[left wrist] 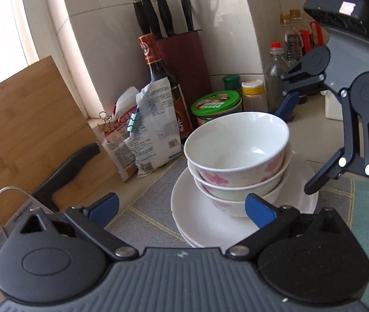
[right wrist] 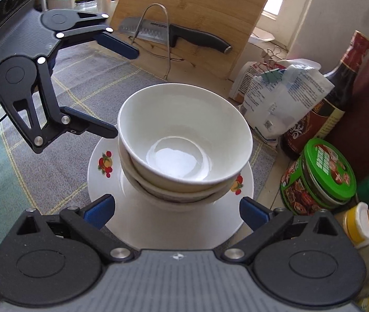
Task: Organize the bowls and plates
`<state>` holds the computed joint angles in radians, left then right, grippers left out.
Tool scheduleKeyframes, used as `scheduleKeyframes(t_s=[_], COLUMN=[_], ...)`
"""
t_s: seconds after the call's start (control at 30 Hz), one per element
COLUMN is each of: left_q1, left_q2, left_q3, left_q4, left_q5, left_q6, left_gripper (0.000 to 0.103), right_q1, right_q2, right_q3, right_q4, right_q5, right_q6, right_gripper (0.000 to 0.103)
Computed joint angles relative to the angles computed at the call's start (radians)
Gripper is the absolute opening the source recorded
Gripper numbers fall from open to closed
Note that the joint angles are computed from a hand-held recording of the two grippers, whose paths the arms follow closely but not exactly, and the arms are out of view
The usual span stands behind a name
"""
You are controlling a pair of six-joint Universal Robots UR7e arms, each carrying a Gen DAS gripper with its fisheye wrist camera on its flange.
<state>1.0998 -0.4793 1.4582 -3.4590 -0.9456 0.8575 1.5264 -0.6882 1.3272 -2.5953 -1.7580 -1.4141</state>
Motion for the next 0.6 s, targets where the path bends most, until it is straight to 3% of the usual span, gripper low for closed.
scheduleKeyframes(t_s=[0.13, 0.27, 0.37, 0.5, 0.6], left_q1=[-0.017, -0.057, -0.083, -0.114, -0.132], left_q2=[-0.051, -0.081, -0.132, -0.175, -0.199], left_q3=[0.078, 0.154, 0.203, 0.227, 0.244], left_q4=[0.046, 0.022, 0.126, 0.269, 0.307], left_q5=[0.017, 0.109, 0.153, 0.223, 0.253], left_q6=[-0.16, -0.303, -0.49, -0.675, -0.737], left_gripper=[0.102, 0.102, 0.102, 0.102, 0.102], right_q1=[-0.002, 0.012, 0.027, 0.05, 0.07], right_q2=[-0.043, -0.06, -0.075, -0.104, -0.127], right_q3=[0.106, 0.205, 0.275, 0.376, 0.428], right_q4=[-0.134, -0.313, -0.418, -0.553, -0.616], right_q5=[-0.001, -0.084, -0.159, -0.207, -0.223], right_q6=[0.19, 0.45, 0.63, 0.73, 0.78], right_gripper=[0.103, 0.103, 0.103, 0.103, 0.103])
